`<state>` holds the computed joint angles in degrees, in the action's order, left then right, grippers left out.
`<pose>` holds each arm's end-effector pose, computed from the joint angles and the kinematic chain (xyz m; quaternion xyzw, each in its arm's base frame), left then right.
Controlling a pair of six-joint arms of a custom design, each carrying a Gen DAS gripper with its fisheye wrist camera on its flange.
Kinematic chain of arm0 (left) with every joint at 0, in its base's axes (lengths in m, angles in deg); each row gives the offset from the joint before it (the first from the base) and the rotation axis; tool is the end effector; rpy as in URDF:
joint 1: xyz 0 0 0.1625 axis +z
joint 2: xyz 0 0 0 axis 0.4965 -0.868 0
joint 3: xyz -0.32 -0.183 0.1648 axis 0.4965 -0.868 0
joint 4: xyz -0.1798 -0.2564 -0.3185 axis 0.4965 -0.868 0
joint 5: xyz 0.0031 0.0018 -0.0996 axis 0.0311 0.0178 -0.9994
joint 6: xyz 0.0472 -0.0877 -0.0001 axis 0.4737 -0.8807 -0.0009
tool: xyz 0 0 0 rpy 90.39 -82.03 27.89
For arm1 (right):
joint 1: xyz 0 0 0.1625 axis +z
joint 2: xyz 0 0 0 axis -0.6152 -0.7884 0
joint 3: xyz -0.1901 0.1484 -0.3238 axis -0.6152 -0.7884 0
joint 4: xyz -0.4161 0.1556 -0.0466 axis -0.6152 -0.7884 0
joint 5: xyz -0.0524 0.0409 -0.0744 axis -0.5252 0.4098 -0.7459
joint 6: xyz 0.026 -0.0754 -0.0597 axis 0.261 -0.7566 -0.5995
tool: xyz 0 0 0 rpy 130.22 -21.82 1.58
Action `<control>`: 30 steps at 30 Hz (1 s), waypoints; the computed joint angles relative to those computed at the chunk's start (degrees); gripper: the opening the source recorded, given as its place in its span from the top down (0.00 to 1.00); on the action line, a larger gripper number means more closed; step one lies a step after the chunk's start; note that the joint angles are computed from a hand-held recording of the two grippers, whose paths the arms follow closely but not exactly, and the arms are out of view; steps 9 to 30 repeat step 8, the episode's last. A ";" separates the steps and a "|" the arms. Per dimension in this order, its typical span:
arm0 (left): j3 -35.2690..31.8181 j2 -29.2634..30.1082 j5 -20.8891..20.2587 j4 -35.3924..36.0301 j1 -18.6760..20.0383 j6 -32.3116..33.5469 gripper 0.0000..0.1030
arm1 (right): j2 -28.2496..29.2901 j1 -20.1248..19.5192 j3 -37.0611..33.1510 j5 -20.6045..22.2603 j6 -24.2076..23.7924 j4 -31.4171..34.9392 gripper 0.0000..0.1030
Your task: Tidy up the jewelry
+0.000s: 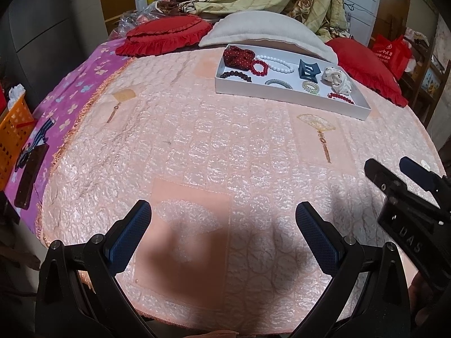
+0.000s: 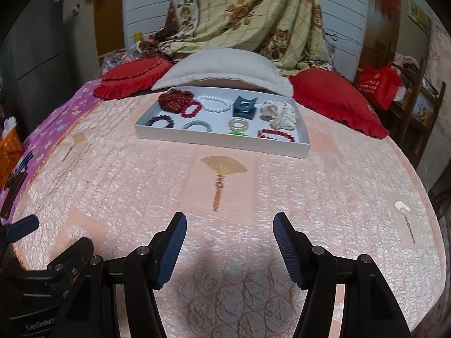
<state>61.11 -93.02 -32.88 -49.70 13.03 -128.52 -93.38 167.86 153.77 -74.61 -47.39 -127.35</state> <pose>-0.0818 -0.3732 0.3323 0.0344 0.8688 -0.3083 0.3859 0.4254 -0.4179 0.0007 0.2316 -0.8709 0.2827 0.3285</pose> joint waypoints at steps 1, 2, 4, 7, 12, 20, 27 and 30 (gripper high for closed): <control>-0.02 -0.03 -0.07 -0.10 0.08 0.13 0.01 | 0.12 0.05 -0.13 0.23 -0.13 0.08 0.40; -0.06 -0.01 -0.06 -0.14 0.23 0.19 0.01 | 0.27 0.16 -0.25 0.34 -0.24 0.02 0.40; -0.17 0.14 -0.07 -0.49 0.48 0.60 0.01 | 0.50 0.29 -0.53 0.34 -0.53 -0.39 0.40; 0.05 0.07 1.07 -0.30 0.30 0.27 0.01 | 0.50 0.28 -0.81 0.09 -0.48 -1.00 0.40; -0.05 0.19 1.11 -0.36 0.42 0.45 0.01 | 0.33 0.17 -0.79 0.31 -0.43 -1.07 0.40; -0.05 0.19 1.11 -0.36 0.42 0.45 0.01 | 0.33 0.17 -0.79 0.31 -0.43 -1.07 0.40; -0.05 0.19 1.11 -0.36 0.42 0.45 0.01 | 0.33 0.17 -0.79 0.31 -0.43 -1.07 0.40; -0.05 0.19 1.11 -0.36 0.42 0.45 0.01 | 0.33 0.17 -0.79 0.31 -0.43 -1.07 0.40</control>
